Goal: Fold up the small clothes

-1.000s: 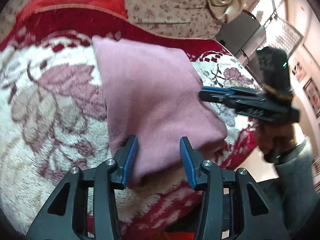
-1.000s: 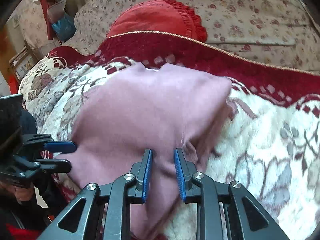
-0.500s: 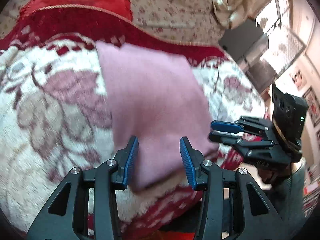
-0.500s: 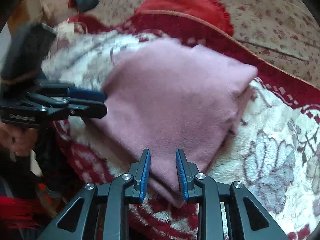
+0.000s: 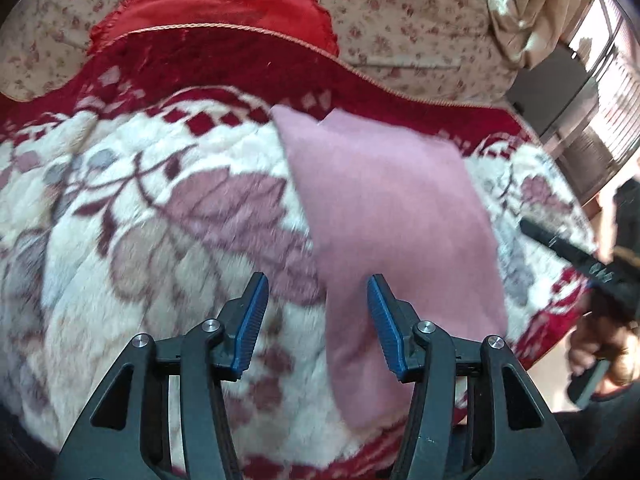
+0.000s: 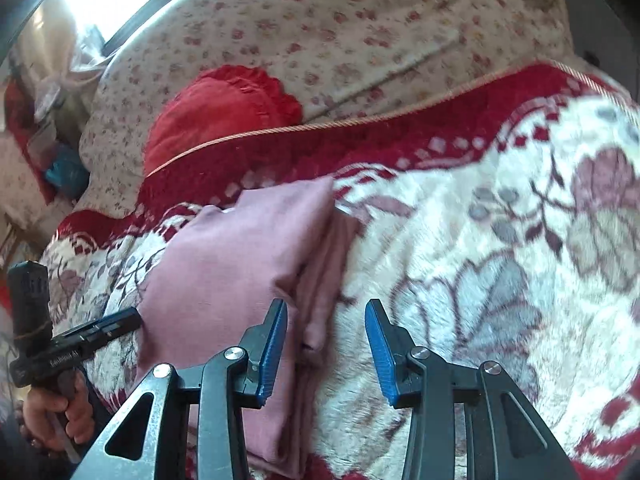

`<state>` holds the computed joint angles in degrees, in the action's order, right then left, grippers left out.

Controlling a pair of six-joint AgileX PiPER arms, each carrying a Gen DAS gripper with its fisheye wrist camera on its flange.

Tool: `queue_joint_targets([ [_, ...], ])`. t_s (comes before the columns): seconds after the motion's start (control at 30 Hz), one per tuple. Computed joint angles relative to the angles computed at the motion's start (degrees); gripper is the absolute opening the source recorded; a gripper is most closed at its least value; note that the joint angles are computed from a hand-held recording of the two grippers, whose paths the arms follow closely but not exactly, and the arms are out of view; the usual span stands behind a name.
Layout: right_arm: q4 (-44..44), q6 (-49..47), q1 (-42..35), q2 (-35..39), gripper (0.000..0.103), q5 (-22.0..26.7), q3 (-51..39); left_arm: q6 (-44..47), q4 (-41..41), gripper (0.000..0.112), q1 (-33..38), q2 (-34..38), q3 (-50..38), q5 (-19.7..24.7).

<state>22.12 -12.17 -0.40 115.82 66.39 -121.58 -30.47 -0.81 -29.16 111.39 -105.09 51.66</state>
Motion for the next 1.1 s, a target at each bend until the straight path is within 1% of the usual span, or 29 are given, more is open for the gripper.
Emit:
queue_joint_targets([
  [0.03, -0.9, -0.7, 1.3, -1.7, 0.039, -2.6, 3.0, -1.4, 1.8, 0.051, -0.8, -0.5, 0.5, 1.0],
  [0.07, -1.1, -1.2, 1.7, -3.0, 0.039, -4.1, 5.0, -3.1, 4.0, 0.051, -1.8, -0.7, 0.2, 2.8],
  [0.1, -1.5, -1.4, 2.5, -5.8, 0.039, -6.2, 9.0, -4.5, 5.9, 0.051, -2.7, -0.8, -0.2, 4.4],
  [0.13, -2.6, -1.1, 3.6, -8.8, 0.039, -8.7, 13.9, -5.4, 7.1, 0.051, -3.4, -1.3, 0.1, 5.4],
  [0.17, -3.2, -1.1, 4.3, -10.7, 0.039, -9.9, 16.9, -6.3, 8.1, 0.051, -4.1, -1.9, 0.7, 5.9],
  [0.23, -5.6, -1.0, 6.3, -15.5, 0.039, -13.4, 24.5, -7.3, 9.8, 0.051, -5.3, -3.1, 1.8, 6.1],
  [0.33, -13.4, 3.4, 10.1, -22.2, 0.039, -18.2, 34.4, -6.8, 9.9, 0.051, -5.9, -4.3, 3.0, 6.0],
  [0.43, -17.7, 7.8, 12.1, -27.3, 0.039, -21.2, 41.4, -6.7, 9.3, 0.051, -6.2, -5.3, 3.7, 5.5],
  [0.57, -18.6, 10.7, 12.3, -30.0, 0.039, -22.3, 44.9, -6.3, 8.9, 0.051, -6.6, -6.5, 4.5, 5.0],
  [0.73, -22.3, 14.9, 13.3, -29.8, 0.039, -22.3, 44.6, -5.5, 10.6, 0.051, -8.4, -8.4, 5.4, 4.8],
  [0.83, -22.7, 16.0, 13.3, -29.6, 0.039, -22.9, 44.2, -5.5, 13.3, 0.052, -10.5, -9.2, 5.8, 4.8],
  [0.87, -22.8, 16.4, 13.3, -29.5, 0.039, -22.9, 44.1, -5.3, 13.6, 0.054, -10.7, -9.3, 5.8, 4.7],
  [0.9, -23.0, 16.9, 13.3, -29.5, 0.039, -22.9, 43.9, -5.0, 13.8, 0.065, -11.1, -9.6, 6.1, 4.2],
  [0.97, -23.1, 17.1, 13.4, -29.4, 0.039, -23.1, 43.7, -6.1, 15.9, 0.081, -12.1, -10.6, 7.4, 2.5],
  [1.0, -23.4, 17.4, 13.5, -29.4, 0.039, -23.2, 43.8, -6.4, 17.0, 0.085, -12.4, -11.0, 8.0, 1.7],
  [1.07, -23.5, 17.1, 13.6, -29.2, 0.039, -23.1, 43.6, -8.1, 20.5, 0.09, -13.7, -11.3, 8.5, 1.3],
  [1.1, -23.5, 17.0, 13.6, -29.2, 0.039, -23.2, 43.6, -9.0, 21.8, 0.098, -14.3, -11.3, 8.5, 1.4],
])
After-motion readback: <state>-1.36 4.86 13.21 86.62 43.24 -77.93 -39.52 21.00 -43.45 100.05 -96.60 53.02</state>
